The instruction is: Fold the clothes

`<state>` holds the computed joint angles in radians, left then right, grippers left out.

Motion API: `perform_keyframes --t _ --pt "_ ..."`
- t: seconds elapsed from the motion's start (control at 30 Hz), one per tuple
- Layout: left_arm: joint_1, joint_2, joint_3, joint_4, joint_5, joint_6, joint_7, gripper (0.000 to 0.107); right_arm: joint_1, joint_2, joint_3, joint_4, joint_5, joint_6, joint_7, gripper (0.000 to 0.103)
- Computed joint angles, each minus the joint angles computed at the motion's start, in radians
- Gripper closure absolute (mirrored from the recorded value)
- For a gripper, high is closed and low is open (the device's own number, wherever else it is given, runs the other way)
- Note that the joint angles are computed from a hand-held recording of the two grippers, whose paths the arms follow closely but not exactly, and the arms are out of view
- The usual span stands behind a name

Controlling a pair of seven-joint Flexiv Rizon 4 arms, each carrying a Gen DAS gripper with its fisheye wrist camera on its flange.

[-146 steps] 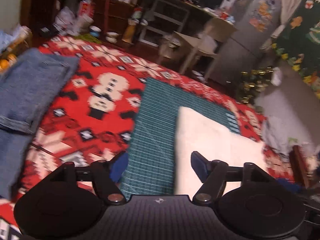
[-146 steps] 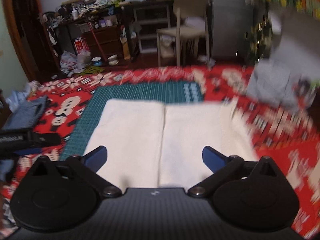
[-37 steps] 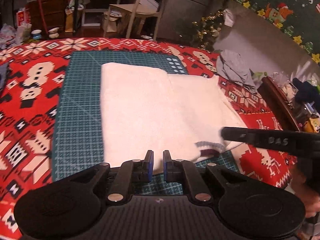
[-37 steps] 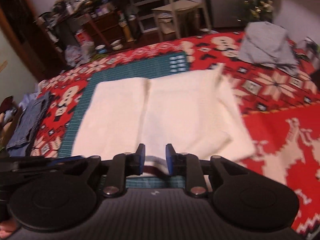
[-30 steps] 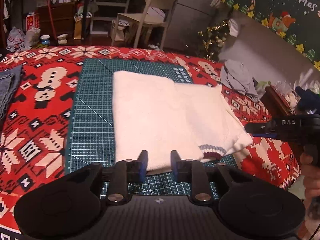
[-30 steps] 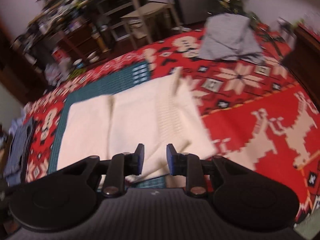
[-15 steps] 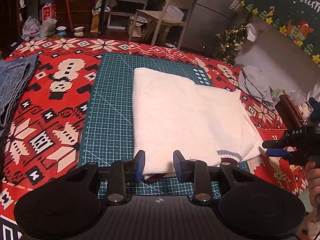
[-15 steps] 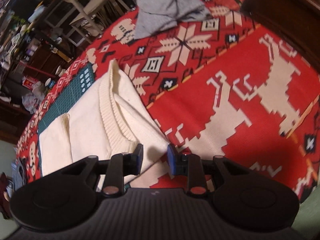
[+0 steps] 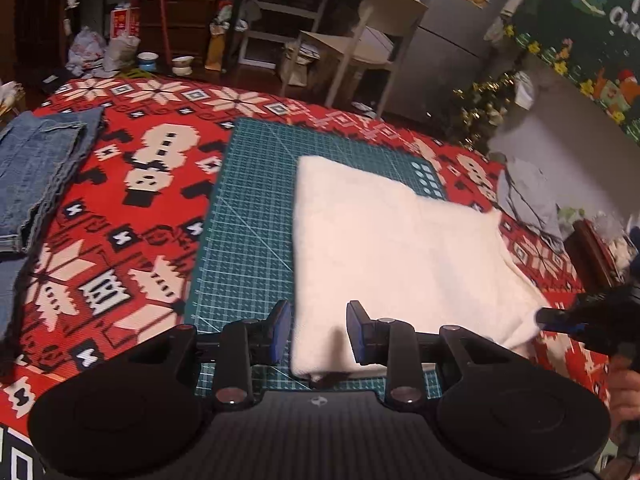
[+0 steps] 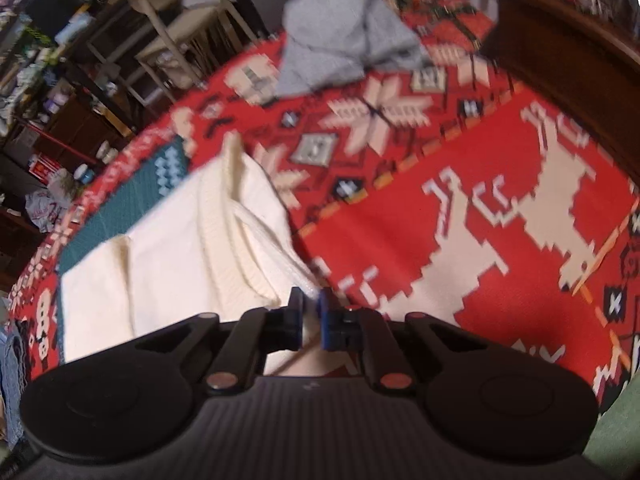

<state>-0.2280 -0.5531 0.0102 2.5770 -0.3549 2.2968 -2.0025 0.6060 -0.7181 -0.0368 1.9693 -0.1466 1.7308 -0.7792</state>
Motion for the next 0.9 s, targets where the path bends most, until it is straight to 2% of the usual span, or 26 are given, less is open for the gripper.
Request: perform_keyframes --t 0.07,0.2,0.27,0.4,0.5,0.7,0.77,0.8,0.83,0.87,0.9 --pt "0.007 0.004 0.003 0.008 -0.011 0.01 -0.024 0.077 0.075 0.018 -0.072 0.034 0.01 0.067 -0.024 0.096" --pt "0.029 0.019 0.006 0.034 -0.027 0.025 -0.088 0.077 0.252 0.047 -0.197 0.091 0.062 0.223 -0.171 0.096" --pt "0.049 0.03 0.007 0.051 -0.026 0.03 -0.127 0.077 0.295 0.06 -0.201 0.098 0.076 0.278 -0.244 0.097" --pt "0.064 0.043 0.021 0.083 -0.042 0.047 -0.19 0.077 0.352 0.079 -0.163 0.107 0.063 0.34 -0.391 0.097" --pt "0.112 0.044 0.017 0.095 0.011 0.065 -0.238 0.08 0.388 0.078 -0.124 0.098 0.041 0.338 -0.488 0.097" --pt "0.145 0.04 0.012 0.09 0.06 0.049 -0.264 0.08 0.421 0.007 -0.061 0.029 0.032 0.22 -0.598 0.097" --pt "0.199 0.027 -0.006 0.084 0.136 0.06 -0.296 0.08 0.391 -0.013 -0.014 0.014 0.023 0.198 -0.617 0.097" --pt "0.231 0.019 -0.017 0.079 0.181 0.067 -0.313 0.08 0.364 -0.023 0.026 0.001 0.029 0.18 -0.644 0.103" --pt "0.265 0.009 -0.028 0.073 0.228 0.076 -0.328 0.08 0.31 -0.028 0.079 -0.003 -0.029 0.16 -0.626 0.103" --pt "0.303 -0.004 -0.041 0.066 0.284 0.087 -0.346 0.08 0.284 -0.035 0.105 -0.005 -0.075 0.147 -0.601 0.103" --pt "0.313 -0.006 -0.046 0.064 0.301 0.088 -0.351 0.08 0.286 -0.034 0.107 0.001 -0.059 0.16 -0.633 0.103"
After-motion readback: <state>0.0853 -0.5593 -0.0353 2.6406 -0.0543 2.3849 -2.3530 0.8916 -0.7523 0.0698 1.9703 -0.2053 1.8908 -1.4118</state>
